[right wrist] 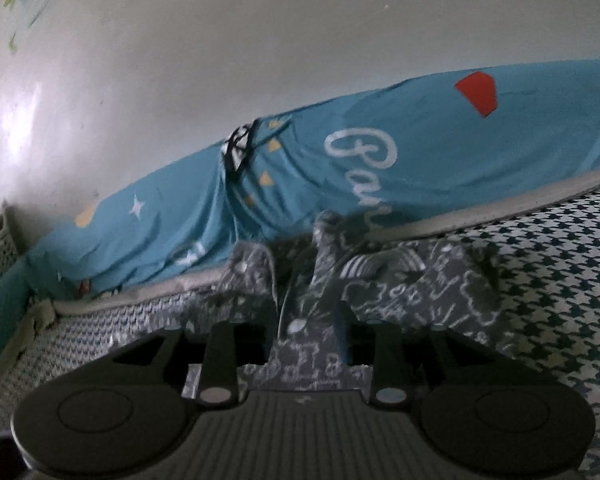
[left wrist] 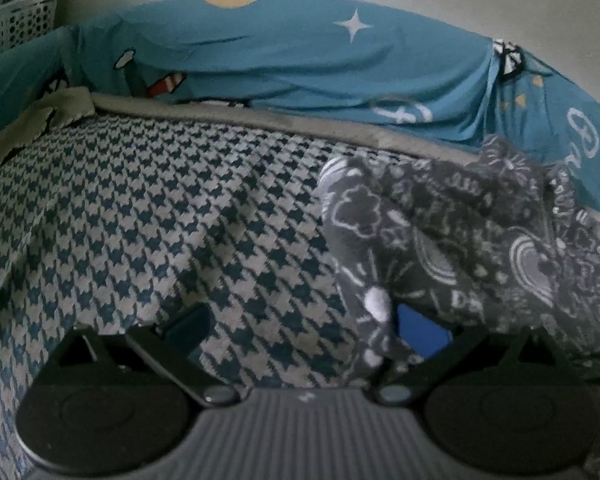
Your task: Fold clothes
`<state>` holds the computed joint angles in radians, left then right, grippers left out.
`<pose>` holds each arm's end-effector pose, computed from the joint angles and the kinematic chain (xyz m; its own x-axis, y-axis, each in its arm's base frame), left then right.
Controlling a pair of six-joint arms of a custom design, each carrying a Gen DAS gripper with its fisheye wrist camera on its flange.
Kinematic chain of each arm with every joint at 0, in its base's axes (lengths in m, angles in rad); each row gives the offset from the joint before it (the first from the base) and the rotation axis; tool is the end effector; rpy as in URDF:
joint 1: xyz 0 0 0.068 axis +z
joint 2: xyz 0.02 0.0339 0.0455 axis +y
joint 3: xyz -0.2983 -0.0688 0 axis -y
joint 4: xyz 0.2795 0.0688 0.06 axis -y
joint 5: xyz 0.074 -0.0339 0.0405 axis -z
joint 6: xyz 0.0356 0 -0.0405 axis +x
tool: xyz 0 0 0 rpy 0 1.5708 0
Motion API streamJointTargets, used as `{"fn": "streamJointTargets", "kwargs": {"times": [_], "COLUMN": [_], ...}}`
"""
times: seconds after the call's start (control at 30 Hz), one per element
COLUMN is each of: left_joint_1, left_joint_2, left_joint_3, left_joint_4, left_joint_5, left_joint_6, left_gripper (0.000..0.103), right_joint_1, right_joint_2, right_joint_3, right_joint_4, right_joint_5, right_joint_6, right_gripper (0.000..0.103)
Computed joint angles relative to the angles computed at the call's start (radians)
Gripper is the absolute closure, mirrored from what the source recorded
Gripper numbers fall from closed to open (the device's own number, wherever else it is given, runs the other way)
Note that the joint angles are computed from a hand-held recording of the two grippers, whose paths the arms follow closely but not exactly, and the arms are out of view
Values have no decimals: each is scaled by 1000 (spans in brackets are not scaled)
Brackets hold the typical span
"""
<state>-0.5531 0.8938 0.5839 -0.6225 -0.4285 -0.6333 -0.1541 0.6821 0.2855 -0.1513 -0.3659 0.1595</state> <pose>0.1618 -0.0825 0.2325 -0.7089 -0.1950 -0.6778 -0.1891 0.9784 -0.0837 0.1610 -0.0121 0.1931 -0.5334 0.2329 -0.8132 -0.0747 0.9446 0.3196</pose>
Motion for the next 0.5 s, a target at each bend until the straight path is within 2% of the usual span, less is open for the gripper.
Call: {"fn": "streamJointTargets", "kwargs": {"times": [0.17, 0.33, 0.5], "left_joint_1": [13, 52, 189], "left_joint_2": [-3, -95, -101], "left_joint_3": [-17, -39, -50], "left_joint_4": [19, 71, 156], "left_joint_5": [13, 68, 230], "left_joint_6": [4, 27, 64], "left_gripper": [0, 0, 0], "right_joint_1": [-10, -16, 23], "right_joint_2": [57, 78, 106], "right_joint_3": [3, -4, -5], "right_joint_4": [-20, 5, 54], "right_joint_5": [-11, -18, -31], "right_joint_6": [-37, -55, -55], "right_gripper": [68, 67, 67]}}
